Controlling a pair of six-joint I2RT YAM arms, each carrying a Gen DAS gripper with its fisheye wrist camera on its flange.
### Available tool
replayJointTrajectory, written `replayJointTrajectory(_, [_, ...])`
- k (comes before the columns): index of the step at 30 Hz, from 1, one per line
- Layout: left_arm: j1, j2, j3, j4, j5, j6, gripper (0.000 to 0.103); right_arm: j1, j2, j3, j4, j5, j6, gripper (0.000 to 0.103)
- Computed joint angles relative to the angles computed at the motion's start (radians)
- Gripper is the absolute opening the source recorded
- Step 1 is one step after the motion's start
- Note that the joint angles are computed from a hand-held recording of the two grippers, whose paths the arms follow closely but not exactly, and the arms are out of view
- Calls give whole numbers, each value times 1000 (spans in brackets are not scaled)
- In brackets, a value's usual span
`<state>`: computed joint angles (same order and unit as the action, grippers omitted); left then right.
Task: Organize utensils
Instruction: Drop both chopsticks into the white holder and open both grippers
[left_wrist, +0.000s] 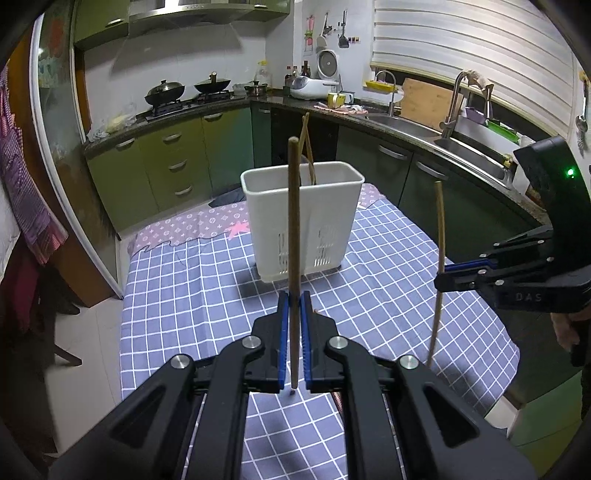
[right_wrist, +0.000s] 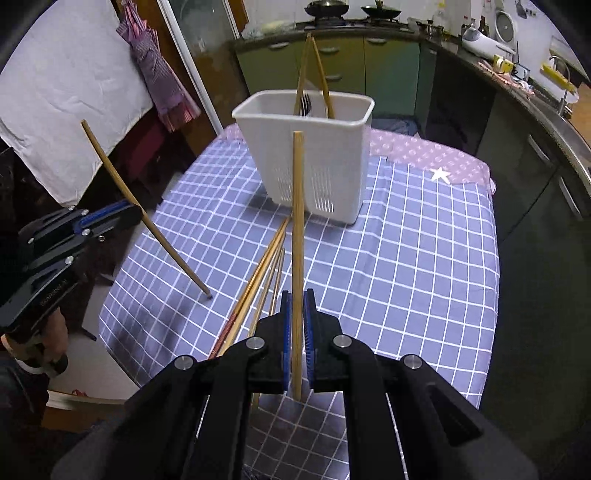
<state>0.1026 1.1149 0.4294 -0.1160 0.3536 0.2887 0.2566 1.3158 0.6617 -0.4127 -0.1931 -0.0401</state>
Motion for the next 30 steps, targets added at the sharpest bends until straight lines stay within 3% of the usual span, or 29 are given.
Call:
replayJointTrajectory(7, [-22, 13, 126, -92, 12, -20, 6, -35, -20, 68, -24, -41, 0, 7])
replayJointTrajectory(16, [-69, 89, 395, -153, 1, -97, 6, -99, -35, 254, -121, -92, -4, 7])
replayJointTrajectory(24, [-133, 194, 564, -74, -84, -175, 7, -175, 33, 515, -195, -170, 28, 7])
replayJointTrajectory(30, [-181, 381, 628, 43, -197, -215, 7, -238, 102, 617, -166, -220, 79, 7])
